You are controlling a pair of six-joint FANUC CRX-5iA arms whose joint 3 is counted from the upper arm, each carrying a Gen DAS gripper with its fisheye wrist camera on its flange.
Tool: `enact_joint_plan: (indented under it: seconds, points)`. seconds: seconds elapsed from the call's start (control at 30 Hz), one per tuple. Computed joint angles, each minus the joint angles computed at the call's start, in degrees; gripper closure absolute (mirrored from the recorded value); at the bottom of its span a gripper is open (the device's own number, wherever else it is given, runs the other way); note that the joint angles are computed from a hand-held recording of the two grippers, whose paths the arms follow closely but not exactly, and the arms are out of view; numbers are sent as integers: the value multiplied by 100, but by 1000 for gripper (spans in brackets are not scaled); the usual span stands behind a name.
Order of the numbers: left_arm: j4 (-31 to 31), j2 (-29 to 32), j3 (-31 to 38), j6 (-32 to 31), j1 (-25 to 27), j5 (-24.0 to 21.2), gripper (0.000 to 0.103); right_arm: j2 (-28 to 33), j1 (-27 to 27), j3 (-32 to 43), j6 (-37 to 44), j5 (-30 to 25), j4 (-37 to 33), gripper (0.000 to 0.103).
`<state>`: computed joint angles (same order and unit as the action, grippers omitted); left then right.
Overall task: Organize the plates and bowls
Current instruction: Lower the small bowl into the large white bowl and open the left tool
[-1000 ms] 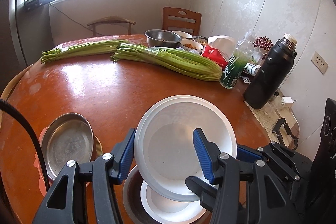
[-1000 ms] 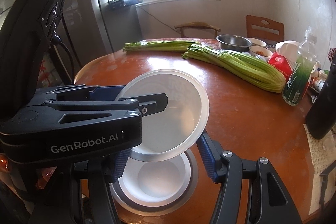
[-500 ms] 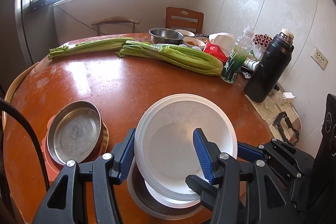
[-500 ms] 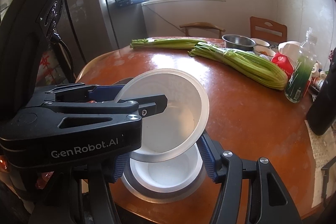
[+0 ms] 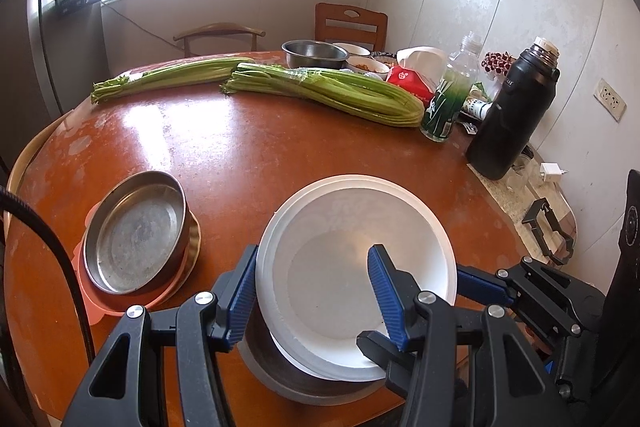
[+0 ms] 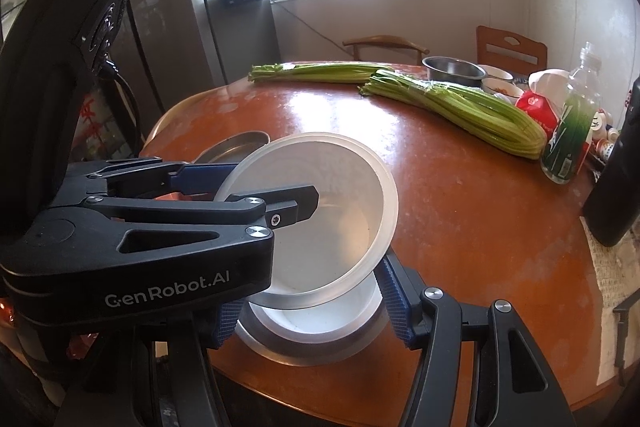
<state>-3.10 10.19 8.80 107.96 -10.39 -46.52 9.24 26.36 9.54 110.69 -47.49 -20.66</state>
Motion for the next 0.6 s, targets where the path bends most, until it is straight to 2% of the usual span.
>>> enact_joint_plan:
  seconds: [0.37, 0.6]
  points:
    - [129, 124, -65, -127, 4, -63, 49, 30, 50, -133, -107, 28, 172, 40]
    - [-12, 221, -7, -10, -30, -175, 49, 102, 42, -145, -141, 13, 213, 40]
